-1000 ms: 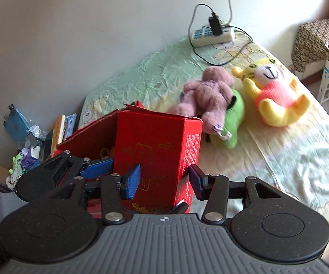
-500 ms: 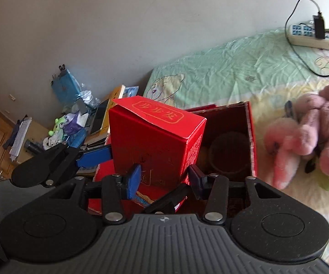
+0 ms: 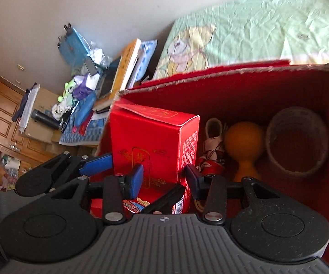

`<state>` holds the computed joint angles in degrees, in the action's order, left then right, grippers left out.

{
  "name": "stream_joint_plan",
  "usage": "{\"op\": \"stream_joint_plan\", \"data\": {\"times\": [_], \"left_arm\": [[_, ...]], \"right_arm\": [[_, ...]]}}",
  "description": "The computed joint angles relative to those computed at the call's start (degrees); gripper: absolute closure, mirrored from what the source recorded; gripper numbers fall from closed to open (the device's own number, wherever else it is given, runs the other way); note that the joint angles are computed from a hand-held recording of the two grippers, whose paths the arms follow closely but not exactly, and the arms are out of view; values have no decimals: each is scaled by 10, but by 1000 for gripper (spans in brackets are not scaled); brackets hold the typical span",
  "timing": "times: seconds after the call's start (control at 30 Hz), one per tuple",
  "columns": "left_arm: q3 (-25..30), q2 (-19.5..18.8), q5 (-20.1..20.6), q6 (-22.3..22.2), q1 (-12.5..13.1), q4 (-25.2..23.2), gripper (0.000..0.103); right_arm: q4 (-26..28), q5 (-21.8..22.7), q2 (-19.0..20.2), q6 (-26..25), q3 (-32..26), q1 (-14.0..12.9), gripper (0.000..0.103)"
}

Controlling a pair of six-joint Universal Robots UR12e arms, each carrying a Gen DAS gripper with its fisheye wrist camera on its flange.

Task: Organize objects
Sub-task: 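Lower the held gift box into the red box beside the toy shoe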

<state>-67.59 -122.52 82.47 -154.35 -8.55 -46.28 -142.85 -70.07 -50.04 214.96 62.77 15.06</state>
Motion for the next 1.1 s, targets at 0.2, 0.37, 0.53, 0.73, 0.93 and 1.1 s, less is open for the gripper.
{"op": "stream_joint_plan", "data": {"times": [0.2, 0.37, 0.53, 0.73, 0.93, 1.1], "left_arm": [[14, -13, 30, -14, -2, -15, 23], [21, -21, 44, -18, -5, -27, 21], [27, -28, 65, -21, -10, -34, 21], [34, -33, 76, -31, -11, -40, 18], [34, -35, 90, -30, -15, -33, 16], [33, -36, 94, -30, -16, -29, 15]], "right_arm": [[34, 38, 22, -11, -30, -8, 58], [41, 52, 30, 1, -34, -12, 59], [36, 57, 32, -2, -33, -14, 59], [33, 57, 36, 9, -34, -15, 59], [40, 22, 34, -10, -38, -8, 60], [40, 1, 37, -8, -42, -6, 61]]}}
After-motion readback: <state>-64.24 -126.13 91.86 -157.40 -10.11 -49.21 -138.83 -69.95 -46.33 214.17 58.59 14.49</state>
